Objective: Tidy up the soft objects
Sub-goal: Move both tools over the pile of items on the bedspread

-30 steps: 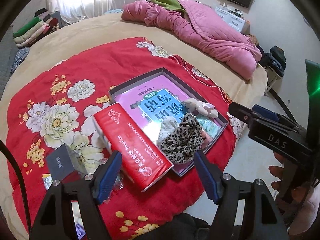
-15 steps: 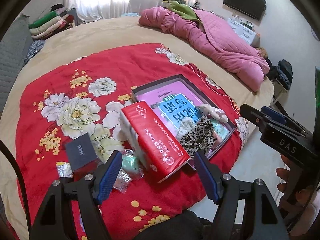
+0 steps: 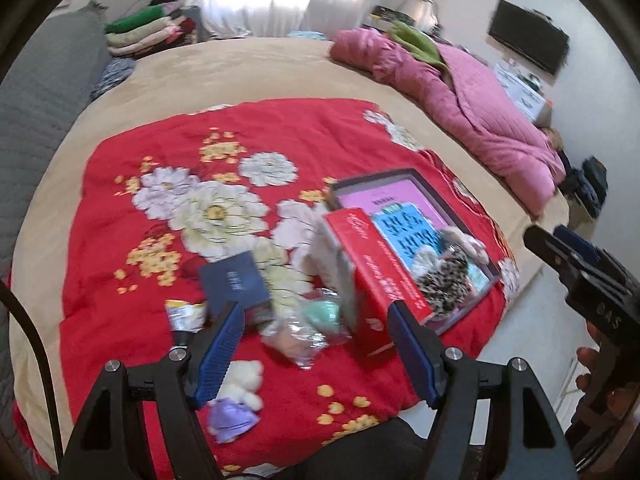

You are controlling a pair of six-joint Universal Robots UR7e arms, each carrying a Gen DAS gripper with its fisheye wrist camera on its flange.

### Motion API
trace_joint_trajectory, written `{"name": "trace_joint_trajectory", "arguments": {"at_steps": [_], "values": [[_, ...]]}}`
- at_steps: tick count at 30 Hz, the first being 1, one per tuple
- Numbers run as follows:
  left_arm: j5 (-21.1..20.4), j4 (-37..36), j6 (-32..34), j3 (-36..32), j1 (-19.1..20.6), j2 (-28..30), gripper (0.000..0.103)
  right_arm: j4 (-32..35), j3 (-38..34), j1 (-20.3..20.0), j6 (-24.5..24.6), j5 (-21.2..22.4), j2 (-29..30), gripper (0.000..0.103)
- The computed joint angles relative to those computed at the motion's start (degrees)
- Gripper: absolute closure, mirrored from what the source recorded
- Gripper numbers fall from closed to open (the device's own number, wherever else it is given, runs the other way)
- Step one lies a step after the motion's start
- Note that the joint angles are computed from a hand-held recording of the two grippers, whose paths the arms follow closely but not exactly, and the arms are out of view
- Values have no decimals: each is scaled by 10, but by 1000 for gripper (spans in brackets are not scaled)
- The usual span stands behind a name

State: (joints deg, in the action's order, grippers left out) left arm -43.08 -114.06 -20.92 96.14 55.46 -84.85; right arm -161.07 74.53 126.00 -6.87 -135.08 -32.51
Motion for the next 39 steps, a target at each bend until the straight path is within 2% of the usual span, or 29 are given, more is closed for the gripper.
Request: {"name": "trace_joint_trajectory", "arguments": {"at_steps": [7, 17, 26, 35, 39], "values": [[32, 30, -29, -8, 10, -34, 30, 18, -22, 14, -8, 19, 20, 27], [40, 51, -50, 4, 28, -76, 30, 45, -46, 29, -31, 57, 46, 27], [2, 68, -57, 31, 60, -100, 30, 89, -61, 30, -58, 117, 72, 27], [-36, 79, -55, 61, 97, -99, 30, 146, -72, 20, -84, 129, 105, 27], [-58, 77, -49, 72, 115, -90, 30, 163, -69, 12, -78, 138, 111, 27]]}}
